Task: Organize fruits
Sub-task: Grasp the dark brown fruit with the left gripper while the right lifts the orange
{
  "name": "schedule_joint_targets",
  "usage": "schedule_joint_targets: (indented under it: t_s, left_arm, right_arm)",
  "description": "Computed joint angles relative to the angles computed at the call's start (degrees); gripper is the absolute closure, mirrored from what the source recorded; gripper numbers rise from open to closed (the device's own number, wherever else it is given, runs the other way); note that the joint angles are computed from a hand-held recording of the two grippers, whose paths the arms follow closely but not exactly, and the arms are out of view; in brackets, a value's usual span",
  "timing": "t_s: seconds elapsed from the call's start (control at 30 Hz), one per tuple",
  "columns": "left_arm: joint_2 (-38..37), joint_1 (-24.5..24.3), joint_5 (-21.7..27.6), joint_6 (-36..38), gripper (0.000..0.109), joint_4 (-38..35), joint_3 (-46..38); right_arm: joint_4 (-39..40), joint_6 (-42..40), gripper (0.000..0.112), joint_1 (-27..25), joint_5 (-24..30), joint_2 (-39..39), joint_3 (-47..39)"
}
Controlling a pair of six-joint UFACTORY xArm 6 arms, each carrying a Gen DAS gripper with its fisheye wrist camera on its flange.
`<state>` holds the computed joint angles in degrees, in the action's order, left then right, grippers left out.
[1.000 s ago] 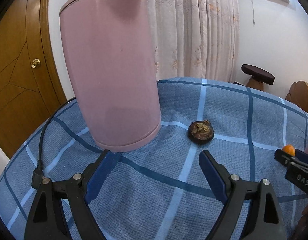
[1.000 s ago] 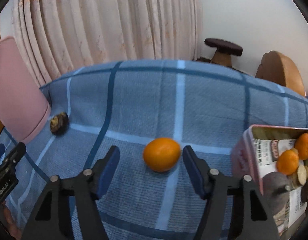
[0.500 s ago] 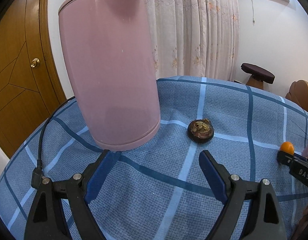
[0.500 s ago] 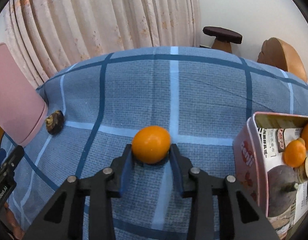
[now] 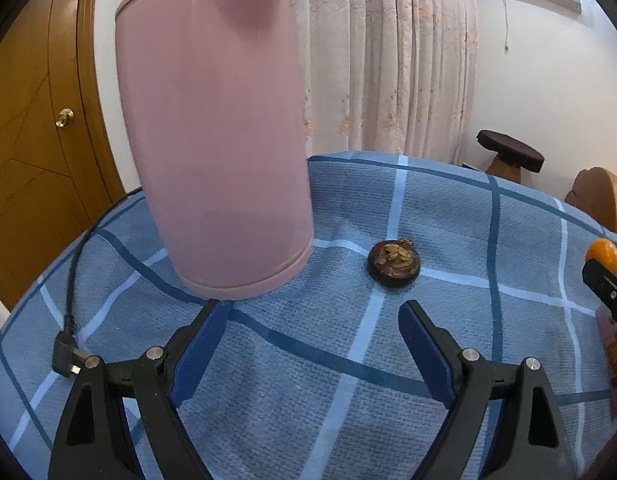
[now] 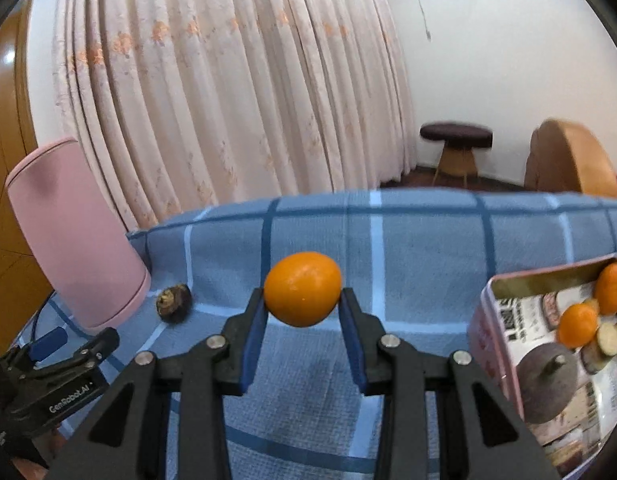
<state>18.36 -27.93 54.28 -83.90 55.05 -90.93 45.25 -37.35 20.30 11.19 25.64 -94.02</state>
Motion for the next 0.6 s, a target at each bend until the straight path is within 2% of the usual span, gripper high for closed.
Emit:
schedule_joint_targets:
  t_s: [0.1, 0.2, 0.37, 0.4, 0.5, 0.6]
  left_arm:
    - [0.7, 0.5, -2.9, 1.0, 0.02, -0.7, -0.6]
    - [3.5, 0.6, -3.1, 4.4, 0.02, -2.5, -4.6]
    - [11.7, 1.3, -0.9, 13.2, 0.02, -6.4, -17.2]
    - [13.2, 1.5, -0.6, 14.6, 0.022, -7.2, -19.5]
    - [20.0, 2.4, 1.7, 22.1, 0.04, -12.6, -29.5]
    - [25.9, 3.4, 5.1, 27.0, 0.041, -18.2, -38.2]
  right_arm:
    - [2.9, -6.2, 0.073, 1.5, -5.6, -1.1, 2.0]
    - [7.6, -14.0, 0.073, 3.0, -10.0, -1.4, 2.6]
    - [12.6, -19.1, 0.073, 3.2, -9.5, -1.4, 2.0]
    - [12.7, -19.1, 0.073, 3.2, -9.3, -1.2, 1.7]
    - [14.6, -20.5, 0.073, 2.9, -9.3, -1.1, 1.3]
    - [14.3, -19.6, 0.073, 2.6, -9.2, -1.0, 1.3]
